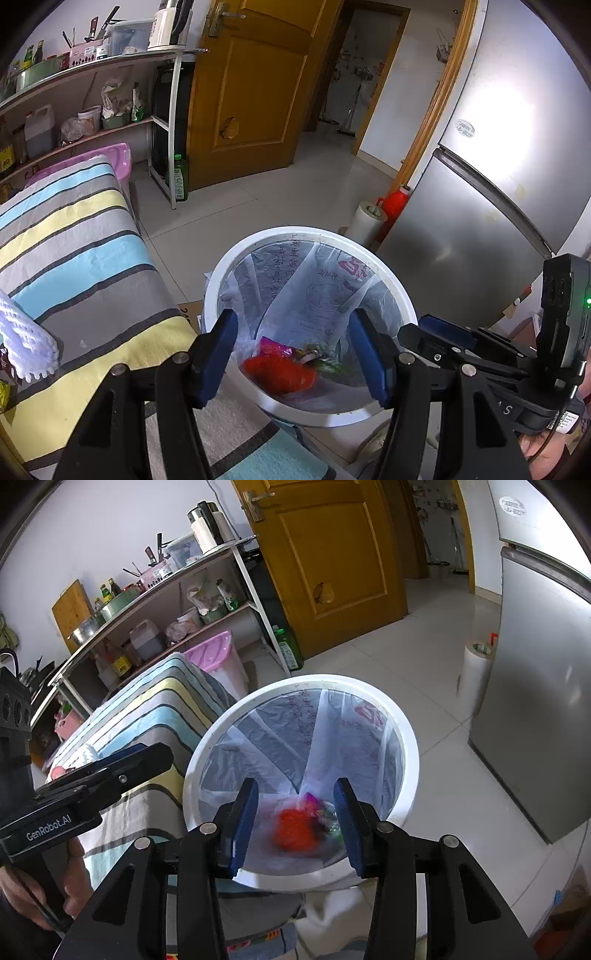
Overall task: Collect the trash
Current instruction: 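Carry both bags over the white bin and open both tools to drop them, then move both tools back over the remaining trash on the bed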
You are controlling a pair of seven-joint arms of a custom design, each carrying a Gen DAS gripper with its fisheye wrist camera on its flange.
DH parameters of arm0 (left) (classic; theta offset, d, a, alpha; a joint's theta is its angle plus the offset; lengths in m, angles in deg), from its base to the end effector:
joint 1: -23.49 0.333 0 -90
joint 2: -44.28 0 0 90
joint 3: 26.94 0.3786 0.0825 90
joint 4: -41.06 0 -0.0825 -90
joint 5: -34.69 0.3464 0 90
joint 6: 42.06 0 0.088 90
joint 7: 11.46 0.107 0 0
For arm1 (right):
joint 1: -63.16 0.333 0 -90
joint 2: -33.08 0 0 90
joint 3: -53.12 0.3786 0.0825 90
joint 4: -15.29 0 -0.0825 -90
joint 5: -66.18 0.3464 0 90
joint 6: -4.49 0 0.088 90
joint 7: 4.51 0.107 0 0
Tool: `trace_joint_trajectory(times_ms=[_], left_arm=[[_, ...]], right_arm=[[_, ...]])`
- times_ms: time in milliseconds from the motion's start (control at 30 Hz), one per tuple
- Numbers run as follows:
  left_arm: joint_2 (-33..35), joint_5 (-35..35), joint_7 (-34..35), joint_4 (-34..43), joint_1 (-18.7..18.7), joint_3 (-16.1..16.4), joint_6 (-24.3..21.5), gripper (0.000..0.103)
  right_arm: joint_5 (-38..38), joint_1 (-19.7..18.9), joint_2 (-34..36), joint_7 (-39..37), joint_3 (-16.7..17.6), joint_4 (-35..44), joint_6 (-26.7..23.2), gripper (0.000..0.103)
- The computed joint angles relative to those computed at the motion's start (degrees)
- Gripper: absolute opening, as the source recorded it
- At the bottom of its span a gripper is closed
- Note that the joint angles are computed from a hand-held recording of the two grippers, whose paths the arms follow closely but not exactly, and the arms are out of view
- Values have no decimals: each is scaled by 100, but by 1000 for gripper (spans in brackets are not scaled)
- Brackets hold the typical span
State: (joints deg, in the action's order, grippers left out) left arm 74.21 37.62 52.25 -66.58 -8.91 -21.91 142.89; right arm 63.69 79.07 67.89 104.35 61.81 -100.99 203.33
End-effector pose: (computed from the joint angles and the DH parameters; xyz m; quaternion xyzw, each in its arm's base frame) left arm 0.6078 -0.3333 0.4130 -0.6132 0.6796 -0.3738 0.1500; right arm 0.6069 0.2642 0.3306 -0.6711 0.6181 -0.1319 0.3876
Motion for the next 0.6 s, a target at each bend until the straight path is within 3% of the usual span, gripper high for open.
trace_joint_trajectory(times_ms=[233,367,600], left_arm=[[-162,-130,-18,-304,-334,400,274,65],[-327,-374,53,-627,-858,973,447,65],[-721,-1304,463,-1550,-2181,2265,939,65]], right_arm=[[7,100,-144,-66,-57,-185,161,44],[64,275,-319,-143,-161,-405,375,44],[-132,273,-562,-184,14,-712,650,44]])
